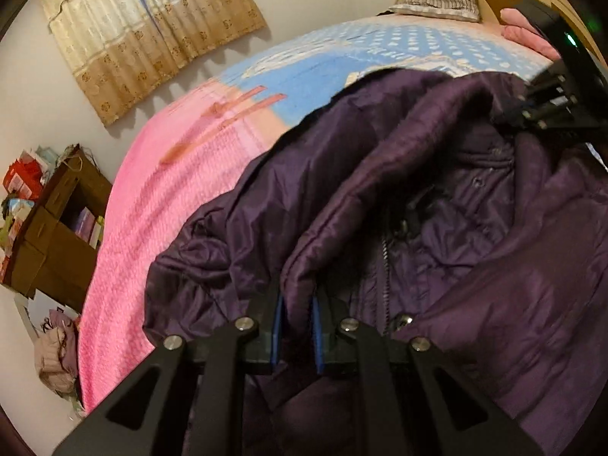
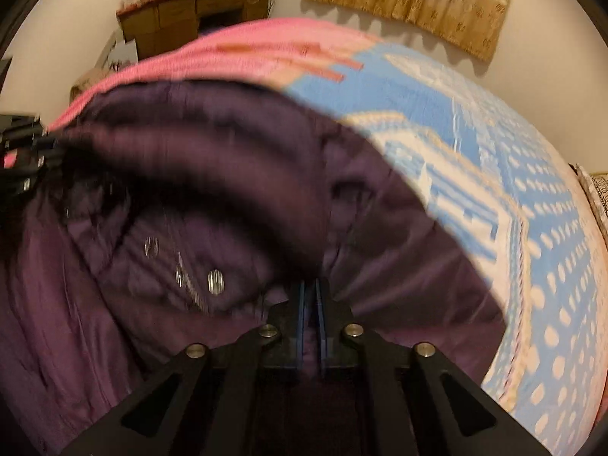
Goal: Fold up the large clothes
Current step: 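Grasp the jacket collar with both grippers and lift it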
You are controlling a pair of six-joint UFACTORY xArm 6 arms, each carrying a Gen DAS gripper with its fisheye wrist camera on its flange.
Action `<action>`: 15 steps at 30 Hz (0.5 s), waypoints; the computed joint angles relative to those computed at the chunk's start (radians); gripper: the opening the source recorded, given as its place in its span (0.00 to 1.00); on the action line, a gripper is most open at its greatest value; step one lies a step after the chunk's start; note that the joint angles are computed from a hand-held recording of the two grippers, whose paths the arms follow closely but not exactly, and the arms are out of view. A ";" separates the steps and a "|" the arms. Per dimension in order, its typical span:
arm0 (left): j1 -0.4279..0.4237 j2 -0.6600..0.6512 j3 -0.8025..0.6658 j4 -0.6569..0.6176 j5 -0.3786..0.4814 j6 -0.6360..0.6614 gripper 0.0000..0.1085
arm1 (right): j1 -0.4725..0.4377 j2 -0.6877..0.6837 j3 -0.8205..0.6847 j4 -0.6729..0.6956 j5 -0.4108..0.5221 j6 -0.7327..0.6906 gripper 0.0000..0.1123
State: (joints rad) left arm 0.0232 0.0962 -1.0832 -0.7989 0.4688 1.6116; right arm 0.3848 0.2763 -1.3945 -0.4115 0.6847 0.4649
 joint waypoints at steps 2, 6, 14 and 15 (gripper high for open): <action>0.006 0.014 -0.015 -0.007 0.018 -0.011 0.12 | 0.006 -0.022 0.020 -0.016 0.006 0.003 0.05; 0.000 -0.006 0.011 -0.040 -0.001 0.033 0.12 | -0.009 -0.105 0.039 -0.036 -0.056 0.124 0.05; 0.005 -0.028 0.043 -0.122 0.003 0.137 0.13 | -0.007 0.096 -0.270 0.002 -0.096 0.205 0.68; 0.006 -0.024 0.040 -0.125 0.003 0.138 0.13 | -0.006 0.130 -0.307 -0.004 -0.079 0.212 0.67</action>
